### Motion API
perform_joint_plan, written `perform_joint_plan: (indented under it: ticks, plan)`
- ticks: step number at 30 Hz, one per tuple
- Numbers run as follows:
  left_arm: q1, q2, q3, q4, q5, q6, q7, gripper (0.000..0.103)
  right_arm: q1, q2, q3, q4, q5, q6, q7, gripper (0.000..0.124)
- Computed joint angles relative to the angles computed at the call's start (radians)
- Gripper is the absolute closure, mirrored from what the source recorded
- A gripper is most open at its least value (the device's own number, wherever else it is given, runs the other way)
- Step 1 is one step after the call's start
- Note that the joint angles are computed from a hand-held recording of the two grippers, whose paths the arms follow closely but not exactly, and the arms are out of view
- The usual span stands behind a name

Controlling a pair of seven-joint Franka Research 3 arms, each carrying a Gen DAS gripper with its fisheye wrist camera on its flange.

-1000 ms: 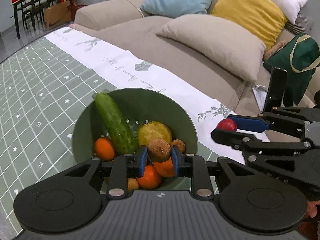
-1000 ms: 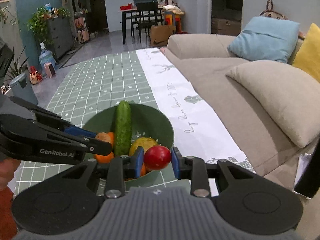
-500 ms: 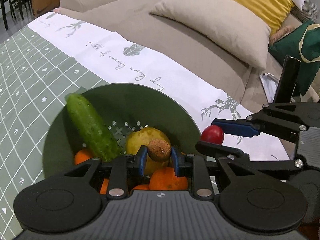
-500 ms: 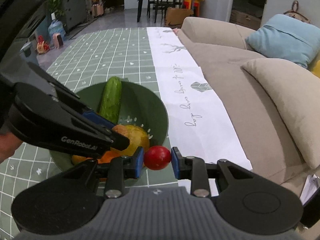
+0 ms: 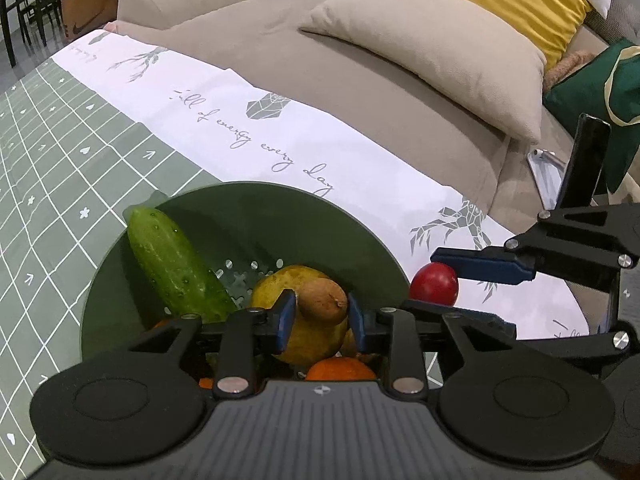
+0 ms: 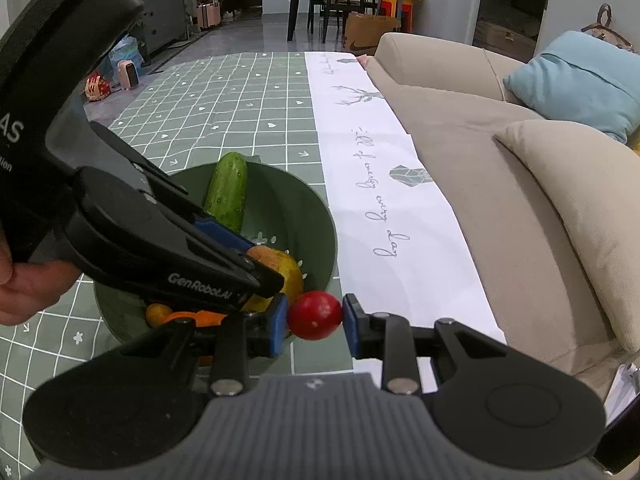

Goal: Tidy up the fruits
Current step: 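Lower the tomato and kiwi into the green colander and open both tools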

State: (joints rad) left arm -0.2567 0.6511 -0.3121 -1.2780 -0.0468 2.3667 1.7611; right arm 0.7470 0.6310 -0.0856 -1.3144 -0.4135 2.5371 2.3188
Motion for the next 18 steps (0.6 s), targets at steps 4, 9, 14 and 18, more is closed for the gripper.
perform_joint_plan:
  ticks: [4, 9, 14, 18]
  plan:
    - [0.015, -0.010, -0.009, -0.009, -0.022, -0.022, 0.008, 0.059, -0.011, 0.006, 0.014, 0.014, 0.017, -0.010, -0.035, 0.098]
    - [0.047, -0.057, -0.024, -0.065, -0.066, 0.006, 0.034, 0.059, -0.028, 0.000, 0.023, -0.001, 0.051, 0.014, -0.061, 0.098]
    - [0.079, -0.109, -0.036, -0.126, -0.113, 0.041, 0.084, 0.058, -0.044, -0.023, 0.025, -0.045, 0.091, 0.079, -0.053, 0.098]
    - [0.088, -0.138, -0.023, -0.165, -0.116, 0.059, 0.101, 0.058, -0.054, -0.003, 0.034, -0.019, 0.131, 0.087, -0.061, 0.098]
